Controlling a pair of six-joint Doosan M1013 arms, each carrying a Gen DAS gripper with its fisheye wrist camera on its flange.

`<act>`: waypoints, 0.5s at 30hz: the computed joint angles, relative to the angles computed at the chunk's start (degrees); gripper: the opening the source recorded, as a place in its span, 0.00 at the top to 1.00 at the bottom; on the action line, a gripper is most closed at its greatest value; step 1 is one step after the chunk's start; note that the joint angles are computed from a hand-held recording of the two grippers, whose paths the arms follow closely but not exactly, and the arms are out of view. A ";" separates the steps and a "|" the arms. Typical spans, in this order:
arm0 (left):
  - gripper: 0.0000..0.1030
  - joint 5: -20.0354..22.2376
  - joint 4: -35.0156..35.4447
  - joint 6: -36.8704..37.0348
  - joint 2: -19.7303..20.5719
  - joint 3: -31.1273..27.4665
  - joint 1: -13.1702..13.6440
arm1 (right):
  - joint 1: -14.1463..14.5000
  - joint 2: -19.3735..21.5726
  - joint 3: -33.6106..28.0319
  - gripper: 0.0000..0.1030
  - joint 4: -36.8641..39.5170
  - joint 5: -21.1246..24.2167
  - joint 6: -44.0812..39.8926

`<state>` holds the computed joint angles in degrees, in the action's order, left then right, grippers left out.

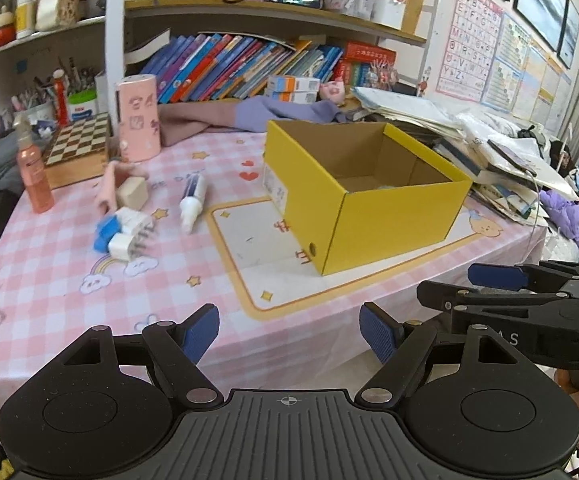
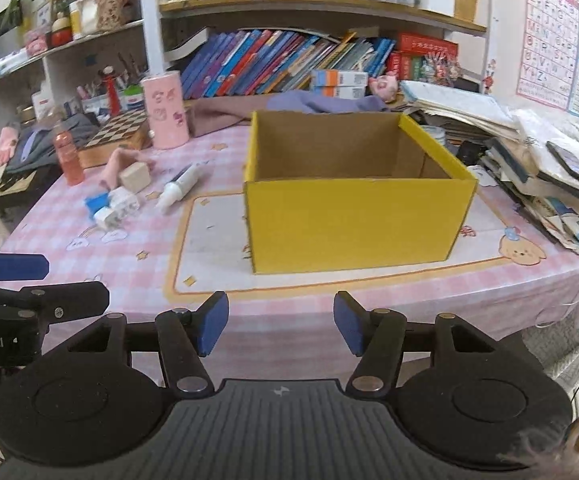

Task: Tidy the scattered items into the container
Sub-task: 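Withdraw both grippers from the yellow box back over the table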

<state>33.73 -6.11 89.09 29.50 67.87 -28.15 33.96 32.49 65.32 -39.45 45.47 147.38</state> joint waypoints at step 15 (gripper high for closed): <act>0.18 -0.94 8.13 -11.49 -2.65 4.32 1.30 | 0.49 2.55 -4.09 0.42 8.51 -1.63 -10.32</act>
<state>32.79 2.02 77.60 26.85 72.20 -26.84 34.45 35.04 61.23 -30.95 43.85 137.06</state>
